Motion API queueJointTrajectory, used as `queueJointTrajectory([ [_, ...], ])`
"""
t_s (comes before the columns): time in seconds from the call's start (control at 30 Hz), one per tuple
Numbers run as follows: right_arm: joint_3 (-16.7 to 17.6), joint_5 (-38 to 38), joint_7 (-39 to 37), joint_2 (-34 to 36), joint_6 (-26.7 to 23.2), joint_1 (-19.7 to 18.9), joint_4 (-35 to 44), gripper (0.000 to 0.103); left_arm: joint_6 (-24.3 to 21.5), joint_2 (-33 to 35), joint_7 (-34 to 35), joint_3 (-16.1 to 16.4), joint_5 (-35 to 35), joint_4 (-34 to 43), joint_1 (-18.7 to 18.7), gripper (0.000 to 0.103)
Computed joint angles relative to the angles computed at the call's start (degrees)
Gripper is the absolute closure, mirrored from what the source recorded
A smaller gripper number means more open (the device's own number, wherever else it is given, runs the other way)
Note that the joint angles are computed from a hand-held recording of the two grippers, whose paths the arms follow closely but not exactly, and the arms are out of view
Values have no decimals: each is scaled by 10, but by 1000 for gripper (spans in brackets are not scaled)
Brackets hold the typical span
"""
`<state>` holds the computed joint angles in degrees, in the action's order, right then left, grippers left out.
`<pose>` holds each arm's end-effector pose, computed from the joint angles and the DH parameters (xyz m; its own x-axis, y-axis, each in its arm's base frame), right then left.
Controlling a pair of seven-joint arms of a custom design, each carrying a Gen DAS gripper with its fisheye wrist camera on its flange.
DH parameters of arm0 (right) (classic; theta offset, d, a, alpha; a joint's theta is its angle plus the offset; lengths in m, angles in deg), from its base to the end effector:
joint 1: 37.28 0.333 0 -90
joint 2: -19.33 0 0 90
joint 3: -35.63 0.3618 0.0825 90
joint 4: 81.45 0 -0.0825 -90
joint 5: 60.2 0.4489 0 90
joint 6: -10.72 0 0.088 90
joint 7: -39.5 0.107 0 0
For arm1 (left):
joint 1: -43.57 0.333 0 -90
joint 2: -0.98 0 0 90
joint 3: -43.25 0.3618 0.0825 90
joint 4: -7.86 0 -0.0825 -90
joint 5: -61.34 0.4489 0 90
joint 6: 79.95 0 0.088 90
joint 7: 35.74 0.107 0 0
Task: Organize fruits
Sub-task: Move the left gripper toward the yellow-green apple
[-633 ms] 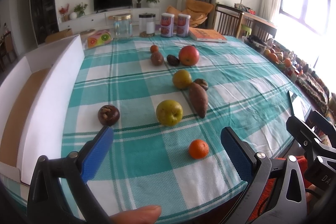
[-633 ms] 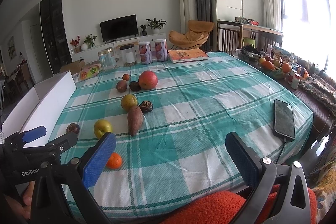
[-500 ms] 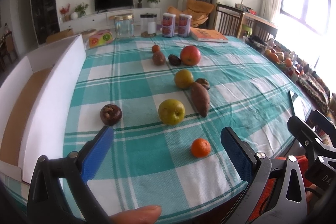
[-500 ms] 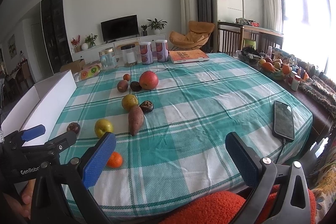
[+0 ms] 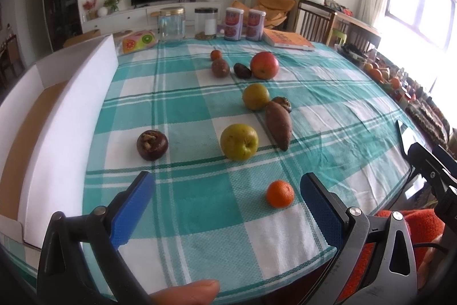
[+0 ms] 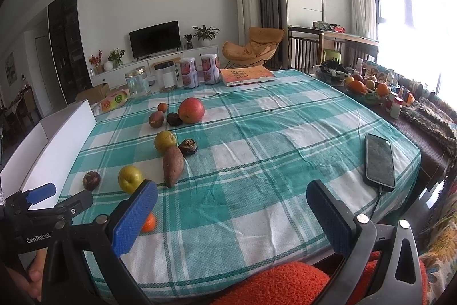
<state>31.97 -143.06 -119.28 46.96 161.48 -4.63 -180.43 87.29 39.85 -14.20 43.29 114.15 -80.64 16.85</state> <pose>0.6516 0.3952 0.3348 -0.1820 -0.9804 -0.0758 -0.5347 0.1634 -0.8291 0.7098 -0.4122 0.3107 -0.1397 -0.9871 0.0782 -0.7011 0.0428 -0.7118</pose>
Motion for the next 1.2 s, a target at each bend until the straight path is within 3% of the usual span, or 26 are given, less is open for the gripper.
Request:
queueJointTrajectory([
  [0.17, 6, 37, -29, 13, 26, -12, 7, 0, -39, 17, 102, -71, -89, 5, 61, 1],
  [0.33, 3, 94, -74, 35, 55, -17, 18, 0, -76, 31, 186, -106, -167, 2, 89, 1],
  [0.57, -8, 161, -119, 54, 80, -14, 24, 0, -112, 52, 241, -112, -223, 10, 95, 1],
  [0.73, -16, 184, -143, 64, 96, -7, 31, 0, -140, 56, 242, -84, -206, 24, 66, 1],
  [1.0, -26, 220, -191, 83, 150, -3, 43, 0, -118, 56, 229, -73, -189, 18, 63, 0],
  [1.07, -16, 239, -224, 89, 168, -13, 49, 0, -123, 57, 235, -78, -191, 20, 65, 0],
  [1.2, 42, 322, -372, 114, 167, -56, 80, 0, -141, 61, 255, -89, -206, 30, 73, 0],
])
